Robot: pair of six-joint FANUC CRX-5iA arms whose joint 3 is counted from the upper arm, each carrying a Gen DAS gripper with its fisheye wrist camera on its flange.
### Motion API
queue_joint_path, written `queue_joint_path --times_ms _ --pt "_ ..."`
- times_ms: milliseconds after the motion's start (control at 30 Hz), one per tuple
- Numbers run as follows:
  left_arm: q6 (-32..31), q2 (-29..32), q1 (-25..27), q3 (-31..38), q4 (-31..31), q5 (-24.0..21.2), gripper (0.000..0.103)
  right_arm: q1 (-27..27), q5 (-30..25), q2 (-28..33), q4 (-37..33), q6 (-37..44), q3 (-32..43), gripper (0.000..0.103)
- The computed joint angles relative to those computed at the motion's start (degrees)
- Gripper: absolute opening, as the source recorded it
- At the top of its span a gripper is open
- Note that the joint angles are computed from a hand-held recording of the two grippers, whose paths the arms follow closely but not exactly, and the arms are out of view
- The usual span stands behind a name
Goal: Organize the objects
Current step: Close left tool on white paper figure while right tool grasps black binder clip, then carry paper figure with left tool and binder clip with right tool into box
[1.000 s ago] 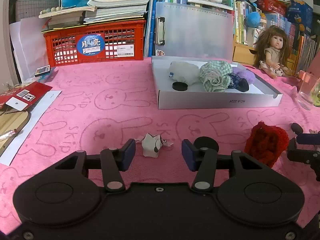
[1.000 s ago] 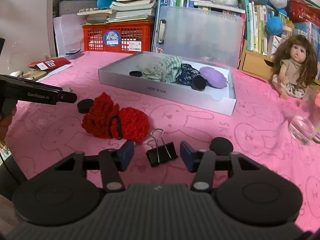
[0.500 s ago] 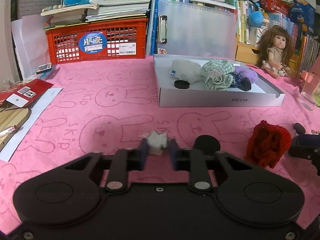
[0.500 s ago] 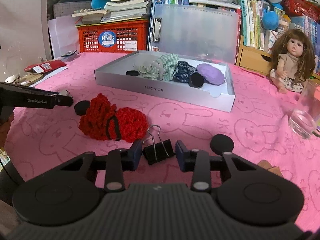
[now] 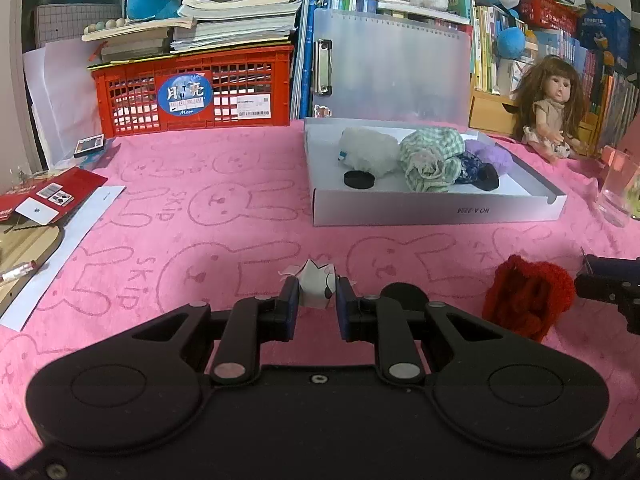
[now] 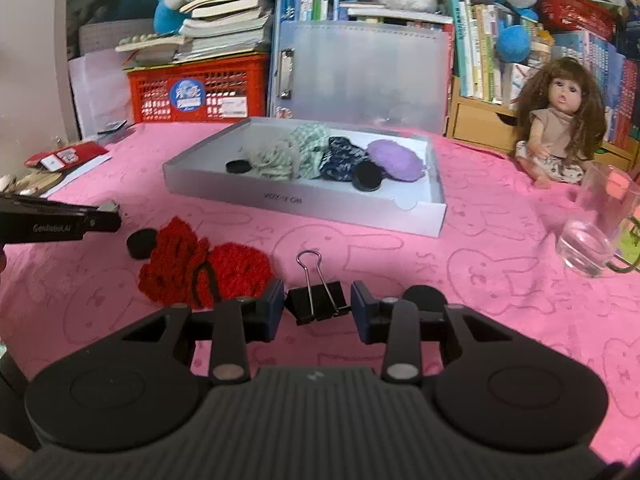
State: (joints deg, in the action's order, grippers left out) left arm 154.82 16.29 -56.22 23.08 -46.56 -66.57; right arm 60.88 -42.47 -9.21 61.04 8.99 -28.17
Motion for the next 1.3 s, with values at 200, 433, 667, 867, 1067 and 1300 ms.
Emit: queue_joint_path --times_ms 200,433,667,867,1067,1300 --pt "-0.6 0.3 0.2 1.3 -0.6 0.7 0.019 -0.5 -1.5 1.3 -1.1 -0.7 2.0 0.04" --pt "-2.2 1.3 1.0 3.8 -1.0 2.4 0.019 -2.4 -1.4 2.6 -1.1 -2.1 4.7 0.04" --pt "-4.7 3.0 2.6 6.9 0.4 4.1 0.019 -4.7 -1.0 4.5 0.1 -3.2 7.2 0.041" --pt "-6.4 5.4 4.2 10.4 1.6 5.1 0.019 -7.6 0.2 6.3 -0.3 -4.0 9.6 0.041" --pt "-8.6 8.5 6.7 14.6 4.0 5.2 0.019 -10.3 1.4 8.9 -2.4 -3.1 13.3 0.041" --pt "-11.9 12.7 9.3 18.9 7.4 5.3 0.019 -12.0 1.8 13.2 -9.5 2.0 18.9 0.041"
